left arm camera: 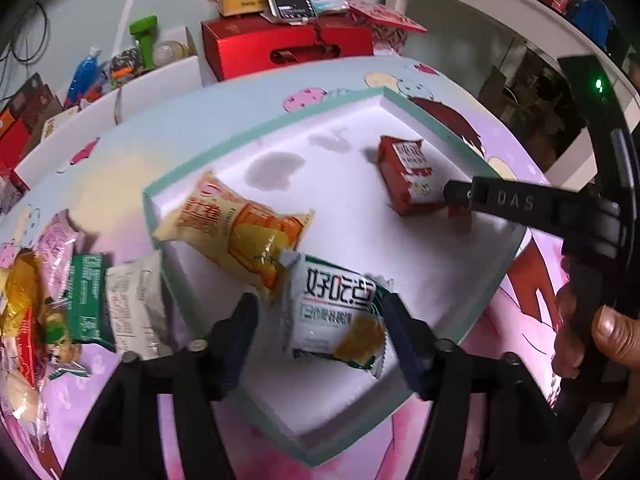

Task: Organize snacks

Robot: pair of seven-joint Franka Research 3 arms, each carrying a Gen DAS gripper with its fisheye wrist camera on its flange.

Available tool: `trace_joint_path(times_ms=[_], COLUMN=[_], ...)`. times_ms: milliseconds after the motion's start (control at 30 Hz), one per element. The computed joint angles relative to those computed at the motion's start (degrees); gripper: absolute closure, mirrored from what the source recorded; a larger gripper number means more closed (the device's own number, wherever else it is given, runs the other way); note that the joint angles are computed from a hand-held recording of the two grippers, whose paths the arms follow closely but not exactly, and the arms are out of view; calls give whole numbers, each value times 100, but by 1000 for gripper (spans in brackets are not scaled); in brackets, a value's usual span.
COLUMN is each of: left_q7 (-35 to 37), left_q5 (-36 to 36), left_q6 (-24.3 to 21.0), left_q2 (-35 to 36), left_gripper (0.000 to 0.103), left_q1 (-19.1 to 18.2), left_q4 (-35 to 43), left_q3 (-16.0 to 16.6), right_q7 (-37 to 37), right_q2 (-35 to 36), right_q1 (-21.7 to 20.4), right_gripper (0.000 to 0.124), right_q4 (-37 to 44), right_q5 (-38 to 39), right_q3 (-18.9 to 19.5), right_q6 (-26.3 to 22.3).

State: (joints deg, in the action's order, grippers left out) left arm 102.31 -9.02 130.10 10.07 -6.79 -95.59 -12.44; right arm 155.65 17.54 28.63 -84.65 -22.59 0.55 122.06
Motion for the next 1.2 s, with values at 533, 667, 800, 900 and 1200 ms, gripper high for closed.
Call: trace_joint_path(times_ms=[533, 667, 800, 900, 1200], left_q7=[-1770, -2268, -2604, -2593, -2009], left_q5=[580, 850, 1268, 1178, 584], left_q6=[1064, 1206, 1366, 1451, 1311], left_q2=[-276, -351, -476, -572, -652], left_gripper=[10, 9, 9, 9, 9], left_q1=[412, 558, 691, 829, 1139], left_q4=[-392, -505, -660, -779, -842], left_q3=[439, 545, 647, 687, 773], right_q7=[-186, -98, 54, 99, -251], right_q2=[116, 81, 24, 36, 407], right_q1=[108, 201, 250, 280, 452], right_gripper=[31, 21, 21, 21, 21], right_q4=[218, 208, 146, 175, 681], right_q5=[-134, -418, -652, -768, -696], right_q3=[-19, -54, -65, -56, -29], right_q6=[-71, 76, 384, 581, 998])
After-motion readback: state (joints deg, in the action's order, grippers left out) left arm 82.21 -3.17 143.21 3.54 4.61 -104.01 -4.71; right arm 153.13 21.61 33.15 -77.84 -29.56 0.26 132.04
